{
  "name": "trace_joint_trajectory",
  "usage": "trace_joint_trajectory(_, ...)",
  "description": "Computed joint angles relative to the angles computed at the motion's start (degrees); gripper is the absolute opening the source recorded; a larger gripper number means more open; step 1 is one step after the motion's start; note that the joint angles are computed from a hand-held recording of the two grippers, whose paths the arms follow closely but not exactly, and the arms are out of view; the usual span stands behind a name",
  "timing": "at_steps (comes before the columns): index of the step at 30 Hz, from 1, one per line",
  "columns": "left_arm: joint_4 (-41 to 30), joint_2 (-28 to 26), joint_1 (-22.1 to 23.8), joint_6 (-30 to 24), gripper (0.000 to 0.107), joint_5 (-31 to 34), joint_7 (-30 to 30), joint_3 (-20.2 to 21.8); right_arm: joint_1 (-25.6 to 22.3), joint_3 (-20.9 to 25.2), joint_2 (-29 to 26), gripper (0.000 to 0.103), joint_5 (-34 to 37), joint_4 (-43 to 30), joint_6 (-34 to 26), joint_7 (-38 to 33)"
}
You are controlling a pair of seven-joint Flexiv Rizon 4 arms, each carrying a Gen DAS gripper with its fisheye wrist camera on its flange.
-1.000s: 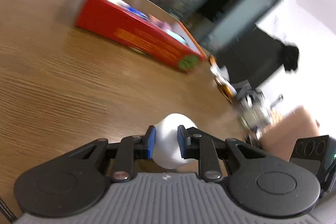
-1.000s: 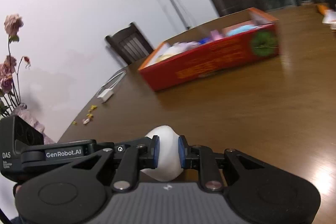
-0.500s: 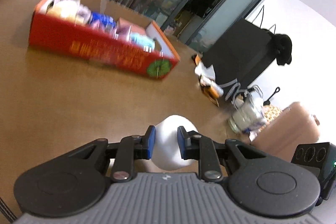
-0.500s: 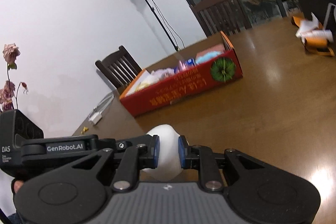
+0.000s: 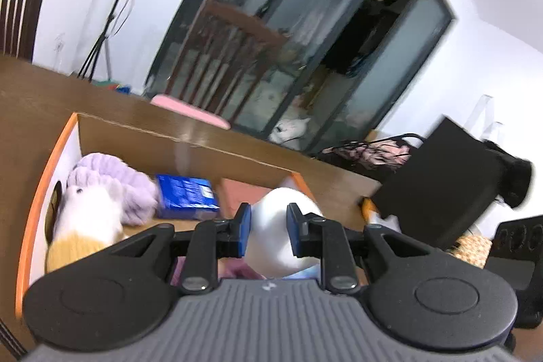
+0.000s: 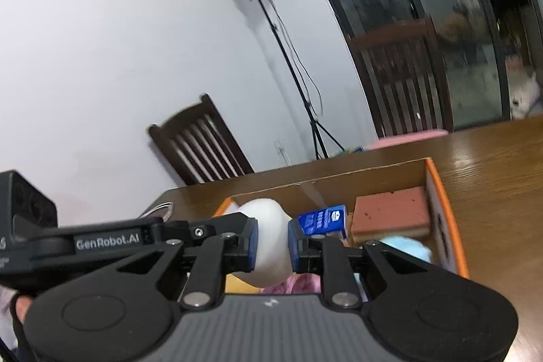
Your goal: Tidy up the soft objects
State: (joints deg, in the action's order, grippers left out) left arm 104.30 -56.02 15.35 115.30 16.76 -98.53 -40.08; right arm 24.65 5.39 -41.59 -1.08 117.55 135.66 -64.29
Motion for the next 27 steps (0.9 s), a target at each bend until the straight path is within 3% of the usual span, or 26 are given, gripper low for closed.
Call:
trace_joint_trajectory(3,-6.3,-4.4,-0.6,-6.5,0.022,-3.1,1.8,0.1,0.3,-1.7,-3.8,0.019,-1.3,-7.4,-7.3,1.0)
trace_joint_trajectory(5,-8.9,-4.0,-4.0,-9.8,0.023,-7.6,3.1,4.2,-2.4,0.0,-6.6,0.019,-4.8,-12.1,-13.5,4.2)
trace_joint_trajectory(7,-10.6,-2.1,-9.4,-11.3,0.024,-11.8,4.1,11.1,-2.9,0.3,-8.4,0.019,-6.2,-14.2,-16.6,6.0)
trace_joint_trajectory(9,-10.9,-1.0,-12.1,-14.1,0.023,-15.9,5.8,14.5,-3.5,0.8,-9.8,0.020,-7.7,-15.9,-19.1,7.2)
trace_joint_trajectory(11,-10.8,-1.0,-11.4,-15.3,0.025,-16.6,6.7,13.6,-5.2,2.5,-10.1,0.021,-10.0,-16.5,-22.2,8.8)
trace_joint_trajectory(13,-10.7,-0.7,-12.5,-14.6,0.026,-18.1,7.9,14.7,-2.8,-0.3,-8.9,0.025,-8.8,-15.2,-22.6,8.4)
trace_joint_trajectory(16,-9.2,1.4,-16.1,-11.8,0.037,-21.0,7.8,19.1,2.9,-6.3,-8.6,0.038,-4.0,-14.5,-21.5,7.6)
trace_joint_trajectory(17,-8.8,2.3,-18.1,-10.2,0.049,-21.6,7.8,21.6,4.9,-8.5,-8.1,0.046,-2.0,-14.2,-21.6,7.3)
trace_joint_trajectory(19,-6.4,4.6,-20.9,-5.5,0.052,-22.0,7.5,25.4,8.9,-12.7,-7.5,0.048,1.7,-12.9,-19.2,5.3)
trace_joint_trajectory(23,2.0,9.1,-17.6,5.2,0.061,-15.9,5.7,23.3,10.5,-13.4,-3.9,0.052,7.7,-7.9,-11.1,0.6)
trace_joint_trajectory(27,11.3,15.5,-22.8,14.2,0.074,-16.7,6.7,31.0,11.8,-13.2,3.3,0.056,12.9,1.2,-7.1,-6.2)
